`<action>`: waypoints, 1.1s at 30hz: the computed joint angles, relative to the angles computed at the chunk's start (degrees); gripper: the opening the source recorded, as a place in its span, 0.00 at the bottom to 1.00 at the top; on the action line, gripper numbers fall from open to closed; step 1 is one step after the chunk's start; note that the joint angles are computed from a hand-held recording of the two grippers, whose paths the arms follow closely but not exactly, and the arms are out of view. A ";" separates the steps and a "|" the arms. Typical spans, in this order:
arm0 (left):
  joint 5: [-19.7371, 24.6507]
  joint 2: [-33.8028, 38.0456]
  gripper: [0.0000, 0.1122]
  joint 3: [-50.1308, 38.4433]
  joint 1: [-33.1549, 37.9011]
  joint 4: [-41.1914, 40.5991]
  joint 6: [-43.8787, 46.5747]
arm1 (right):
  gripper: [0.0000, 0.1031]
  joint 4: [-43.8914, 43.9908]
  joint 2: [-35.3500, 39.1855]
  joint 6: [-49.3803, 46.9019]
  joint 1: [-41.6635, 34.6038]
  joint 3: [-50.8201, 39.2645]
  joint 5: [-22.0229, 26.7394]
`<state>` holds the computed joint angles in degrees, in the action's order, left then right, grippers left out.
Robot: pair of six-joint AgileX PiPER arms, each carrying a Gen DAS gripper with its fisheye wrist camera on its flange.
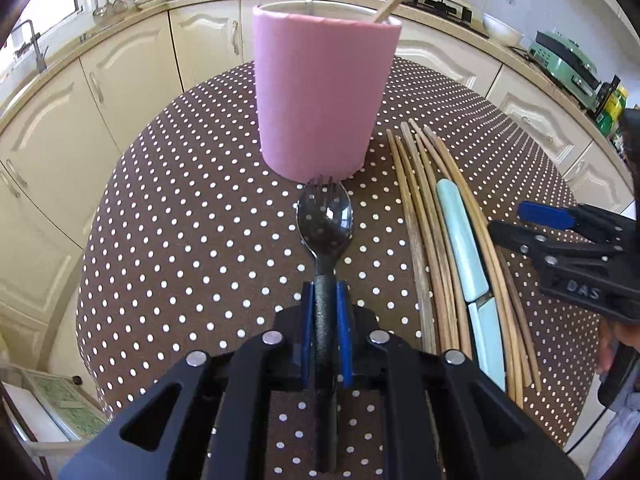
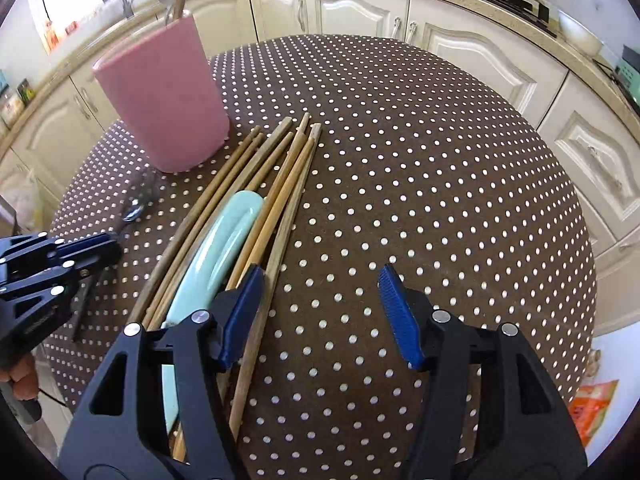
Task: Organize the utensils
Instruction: 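Grasp the black spork with the left tool while the right tool grasps another chopstick, then lift the black spork and chopstick with both tools and drop them into the pink cup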
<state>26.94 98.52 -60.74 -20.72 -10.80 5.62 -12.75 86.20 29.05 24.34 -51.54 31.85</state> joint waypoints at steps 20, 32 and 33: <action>4.45 2.77 0.10 -4.97 2.93 -7.03 6.97 | 0.06 12.63 9.04 -15.53 -6.36 -13.64 11.56; 1.41 -9.33 0.10 7.13 5.89 -34.82 36.36 | 0.06 35.01 -15.15 -35.87 -15.55 5.72 -3.70; 1.48 -10.46 0.10 7.75 6.03 -37.56 39.22 | 0.06 36.66 -16.66 -37.13 -15.25 6.33 -4.77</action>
